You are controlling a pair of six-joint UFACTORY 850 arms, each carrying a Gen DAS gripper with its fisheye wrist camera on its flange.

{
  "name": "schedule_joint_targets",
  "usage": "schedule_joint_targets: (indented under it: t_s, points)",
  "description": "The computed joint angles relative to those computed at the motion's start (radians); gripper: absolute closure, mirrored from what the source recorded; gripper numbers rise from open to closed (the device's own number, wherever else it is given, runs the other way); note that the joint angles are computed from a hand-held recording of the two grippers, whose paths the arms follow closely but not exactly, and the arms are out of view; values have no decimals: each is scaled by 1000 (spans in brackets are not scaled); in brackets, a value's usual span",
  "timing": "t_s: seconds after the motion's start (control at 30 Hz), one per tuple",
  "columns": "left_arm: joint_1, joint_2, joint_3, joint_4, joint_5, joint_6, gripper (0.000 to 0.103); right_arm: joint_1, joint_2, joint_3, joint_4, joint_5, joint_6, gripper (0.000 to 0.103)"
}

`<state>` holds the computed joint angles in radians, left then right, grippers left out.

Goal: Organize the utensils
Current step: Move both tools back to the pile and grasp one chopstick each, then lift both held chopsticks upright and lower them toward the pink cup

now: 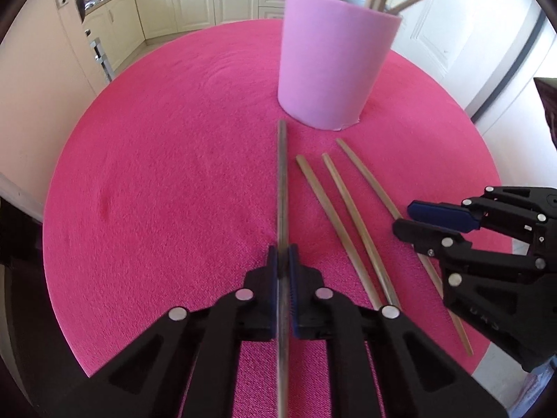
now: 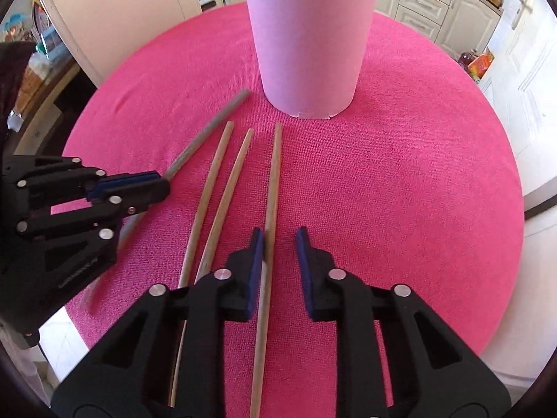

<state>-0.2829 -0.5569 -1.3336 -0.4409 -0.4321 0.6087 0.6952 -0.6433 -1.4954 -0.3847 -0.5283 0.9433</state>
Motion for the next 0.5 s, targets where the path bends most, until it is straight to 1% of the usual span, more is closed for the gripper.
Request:
schedule_joint_targets:
  t_s: [0.03,0.13,0.27,0.37,0.4,0.5]
  points:
    - [3,3,5,-8,2,2,97,-1,-1,-1,2,-3,-8,92]
    - [8,15,22,-25,12,7,97,-2,15,24,-3,20,4,97]
    - [16,34,42,-66,27,21,97,2,54,84,-69,83,91,97]
    - [27,53,60,-125,42,62,97,6,91,130,-141,133,172,97]
    - [30,61,67,-153,46,85,97,9,108,150,-197,155,227,97]
    - [39,97,107,-324,75,241,97,16,155,204,-381,211,418,97]
